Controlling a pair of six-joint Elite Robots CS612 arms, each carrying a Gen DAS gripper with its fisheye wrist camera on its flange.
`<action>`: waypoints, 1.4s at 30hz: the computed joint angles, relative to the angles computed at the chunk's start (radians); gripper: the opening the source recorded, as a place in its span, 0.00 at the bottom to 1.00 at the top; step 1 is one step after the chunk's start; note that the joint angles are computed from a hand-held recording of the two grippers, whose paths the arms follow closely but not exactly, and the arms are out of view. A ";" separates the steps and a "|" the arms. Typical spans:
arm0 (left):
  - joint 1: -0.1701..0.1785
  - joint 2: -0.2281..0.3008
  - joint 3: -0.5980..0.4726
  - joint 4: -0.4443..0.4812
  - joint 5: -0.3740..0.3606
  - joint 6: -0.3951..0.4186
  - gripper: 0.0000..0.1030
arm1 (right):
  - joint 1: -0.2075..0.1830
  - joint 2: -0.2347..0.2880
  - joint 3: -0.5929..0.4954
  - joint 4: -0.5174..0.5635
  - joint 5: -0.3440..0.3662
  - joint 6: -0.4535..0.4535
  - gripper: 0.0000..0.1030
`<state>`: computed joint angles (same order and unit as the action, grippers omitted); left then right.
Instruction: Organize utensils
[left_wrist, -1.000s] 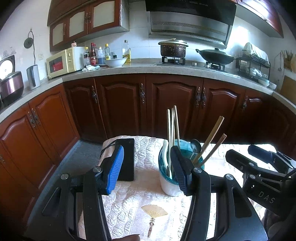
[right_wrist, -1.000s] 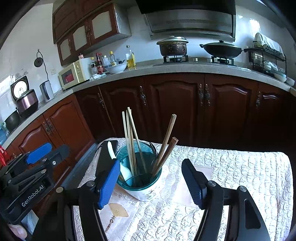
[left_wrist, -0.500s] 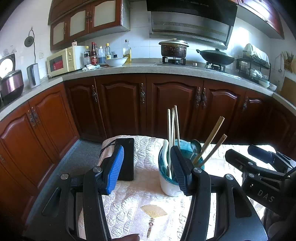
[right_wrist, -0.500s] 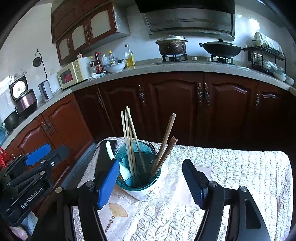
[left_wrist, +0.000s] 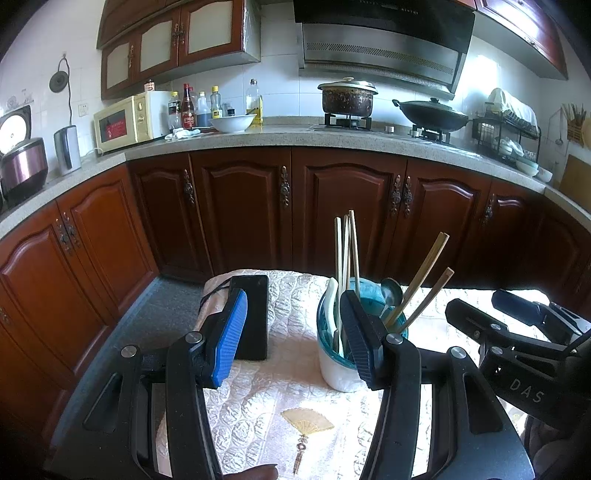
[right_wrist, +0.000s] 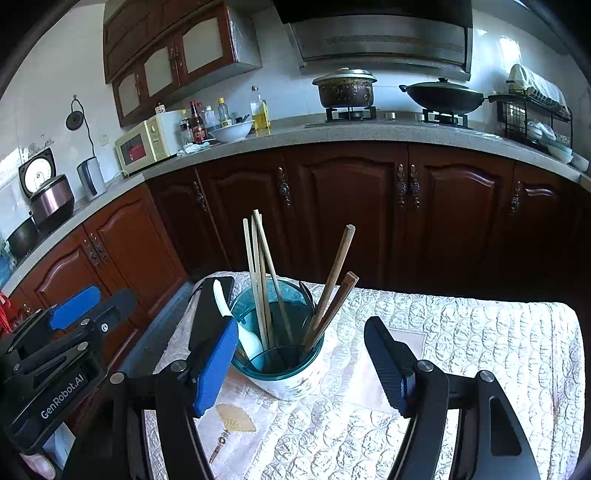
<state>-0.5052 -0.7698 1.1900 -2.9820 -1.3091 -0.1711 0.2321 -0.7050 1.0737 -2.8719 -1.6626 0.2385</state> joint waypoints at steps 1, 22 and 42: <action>0.000 0.000 0.000 0.000 0.000 0.000 0.51 | 0.000 0.001 -0.001 0.001 0.000 0.001 0.66; 0.001 0.002 -0.001 0.004 -0.007 -0.003 0.51 | -0.001 0.005 -0.007 0.019 0.004 0.005 0.66; 0.011 0.011 0.000 -0.005 -0.070 -0.011 0.51 | 0.001 0.014 -0.022 0.040 0.009 0.004 0.66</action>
<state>-0.4946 -0.7593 1.1900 -2.9875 -1.3793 -0.1822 0.2328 -0.6910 1.0519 -2.8316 -1.6538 0.2422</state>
